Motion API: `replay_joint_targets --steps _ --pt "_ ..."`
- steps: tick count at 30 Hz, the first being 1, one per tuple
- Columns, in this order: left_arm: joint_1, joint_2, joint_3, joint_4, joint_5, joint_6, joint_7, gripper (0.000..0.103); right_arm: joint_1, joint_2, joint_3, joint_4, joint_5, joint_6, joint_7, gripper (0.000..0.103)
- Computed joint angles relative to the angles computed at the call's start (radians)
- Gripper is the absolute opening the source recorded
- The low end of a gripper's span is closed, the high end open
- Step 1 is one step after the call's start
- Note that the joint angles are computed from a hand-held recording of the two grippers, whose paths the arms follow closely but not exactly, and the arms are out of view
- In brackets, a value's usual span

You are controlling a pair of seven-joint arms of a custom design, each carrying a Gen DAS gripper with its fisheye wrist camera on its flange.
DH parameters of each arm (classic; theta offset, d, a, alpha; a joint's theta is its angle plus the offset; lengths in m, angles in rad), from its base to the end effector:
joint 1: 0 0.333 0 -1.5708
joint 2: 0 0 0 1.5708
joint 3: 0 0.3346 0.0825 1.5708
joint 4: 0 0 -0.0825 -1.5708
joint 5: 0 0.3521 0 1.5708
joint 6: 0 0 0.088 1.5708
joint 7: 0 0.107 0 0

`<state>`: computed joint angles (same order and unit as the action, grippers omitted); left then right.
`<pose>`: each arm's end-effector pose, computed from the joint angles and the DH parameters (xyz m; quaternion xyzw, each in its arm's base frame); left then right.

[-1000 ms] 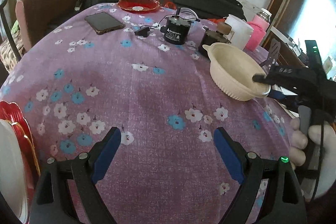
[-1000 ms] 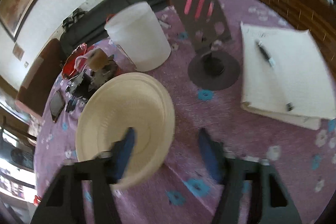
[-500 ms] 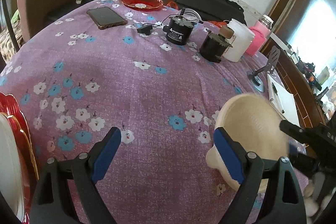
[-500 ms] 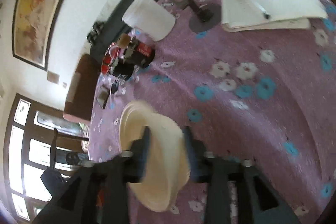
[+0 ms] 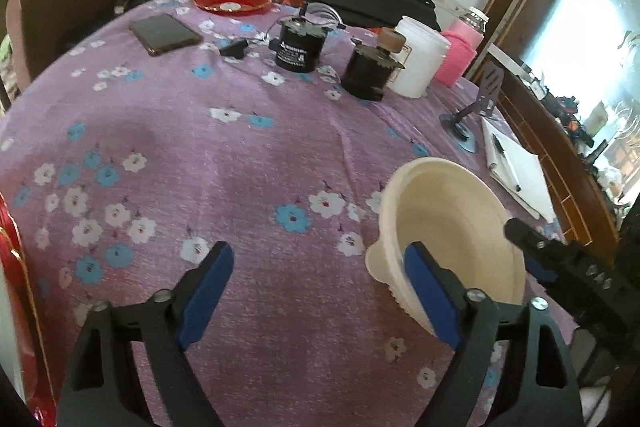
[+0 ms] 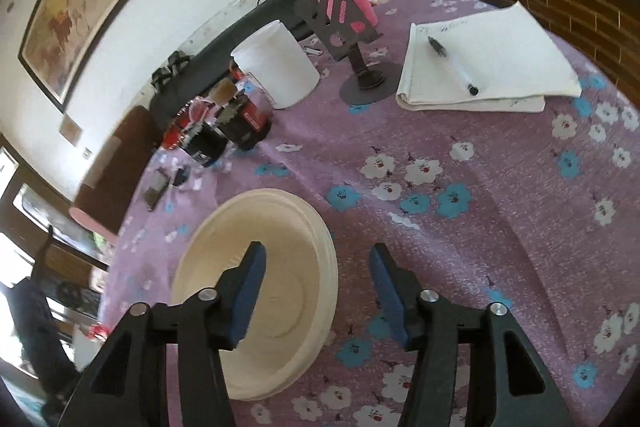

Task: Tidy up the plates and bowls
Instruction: 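Close the right gripper on the beige bowl rim while the left gripper grips it too, then lift the beige bowl with both grippers and carry it over the white bowls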

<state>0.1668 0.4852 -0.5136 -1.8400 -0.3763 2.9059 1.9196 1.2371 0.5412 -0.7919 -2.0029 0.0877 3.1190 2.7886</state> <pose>0.6505 -0.1593 0.3949 -0.5820 0.7328 -0.3461 0.0666 0.5500 0.3289 0.3808 -0.4137 0.8246 -0.1283 0.3639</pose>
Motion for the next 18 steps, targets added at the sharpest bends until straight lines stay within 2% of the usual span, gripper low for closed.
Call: replay_joint_targets --steps 3,6,10,14,16,18 --pt "-0.003 0.000 0.005 0.013 -0.013 -0.024 -0.025 0.079 -0.013 0.001 0.015 0.003 -0.002 0.008 -0.015 0.054" --pt "-0.045 -0.006 0.043 0.029 0.009 -0.050 -0.071 0.079 -0.012 0.006 0.015 0.019 -0.015 -0.012 -0.038 0.049" --pt "-0.118 -0.002 0.096 0.059 0.076 -0.096 -0.128 0.079 -0.080 -0.015 0.090 0.022 -0.030 -0.016 -0.056 0.045" --pt "-0.163 0.026 0.111 0.102 0.121 -0.123 -0.151 0.078 -0.161 -0.036 0.181 0.018 -0.034 -0.008 -0.066 0.040" --pt "-0.196 0.040 0.138 0.123 0.163 -0.136 -0.178 0.062 -0.190 -0.040 0.214 0.020 -0.036 -0.005 -0.074 0.040" --pt "-0.219 0.060 0.160 0.154 0.202 -0.178 -0.207 0.027 -0.200 -0.041 0.226 0.023 -0.041 -0.007 -0.076 0.040"
